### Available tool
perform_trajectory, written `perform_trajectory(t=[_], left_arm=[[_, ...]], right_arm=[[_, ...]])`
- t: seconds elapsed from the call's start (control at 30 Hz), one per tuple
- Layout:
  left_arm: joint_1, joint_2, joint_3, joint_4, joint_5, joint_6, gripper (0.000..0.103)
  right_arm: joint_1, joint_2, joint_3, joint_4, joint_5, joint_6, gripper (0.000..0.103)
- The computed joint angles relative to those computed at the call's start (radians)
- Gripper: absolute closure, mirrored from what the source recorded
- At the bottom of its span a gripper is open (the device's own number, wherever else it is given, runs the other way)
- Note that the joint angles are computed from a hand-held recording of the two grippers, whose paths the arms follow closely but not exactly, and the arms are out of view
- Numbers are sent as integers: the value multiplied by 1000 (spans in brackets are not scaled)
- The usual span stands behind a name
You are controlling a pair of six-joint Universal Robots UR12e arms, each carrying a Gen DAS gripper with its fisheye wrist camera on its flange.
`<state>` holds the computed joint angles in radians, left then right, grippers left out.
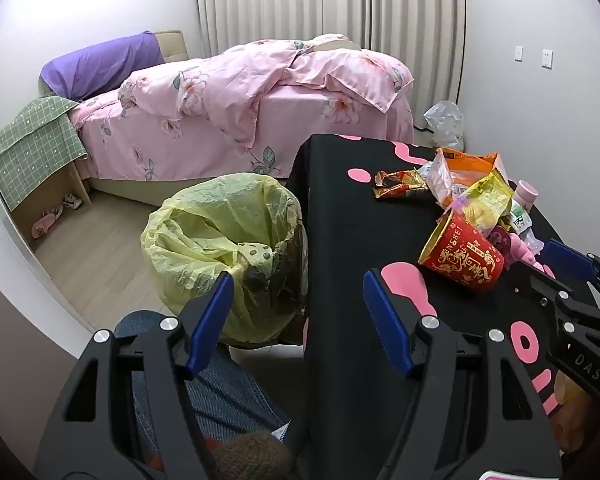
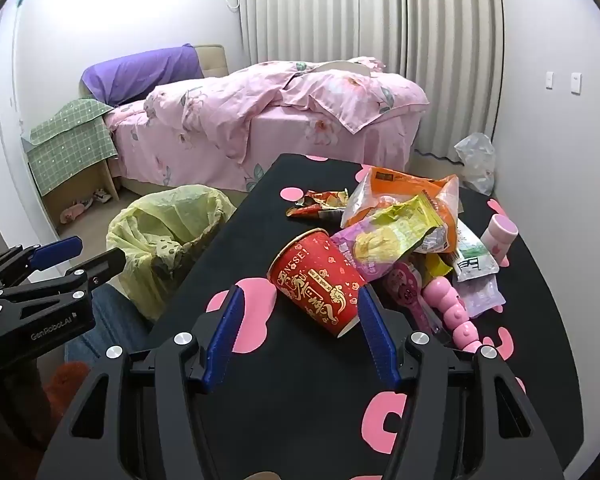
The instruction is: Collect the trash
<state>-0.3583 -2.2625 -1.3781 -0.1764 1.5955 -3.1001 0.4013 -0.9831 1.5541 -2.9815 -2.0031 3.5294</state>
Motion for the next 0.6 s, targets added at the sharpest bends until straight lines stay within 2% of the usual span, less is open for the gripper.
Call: perform_trajectory(t=[0.23, 0.4, 0.6], left_arm=[[1, -4, -3, 10, -16, -5, 39], [3, 12, -15, 30, -38, 2, 39], [-10, 8, -7, 36, -28, 21, 39]], right_arm=[[-4, -7, 6, -7, -1, 0, 47], [4, -6, 15, -42, -44, -5, 47], [1, -15, 31, -64, -64, 15, 47]])
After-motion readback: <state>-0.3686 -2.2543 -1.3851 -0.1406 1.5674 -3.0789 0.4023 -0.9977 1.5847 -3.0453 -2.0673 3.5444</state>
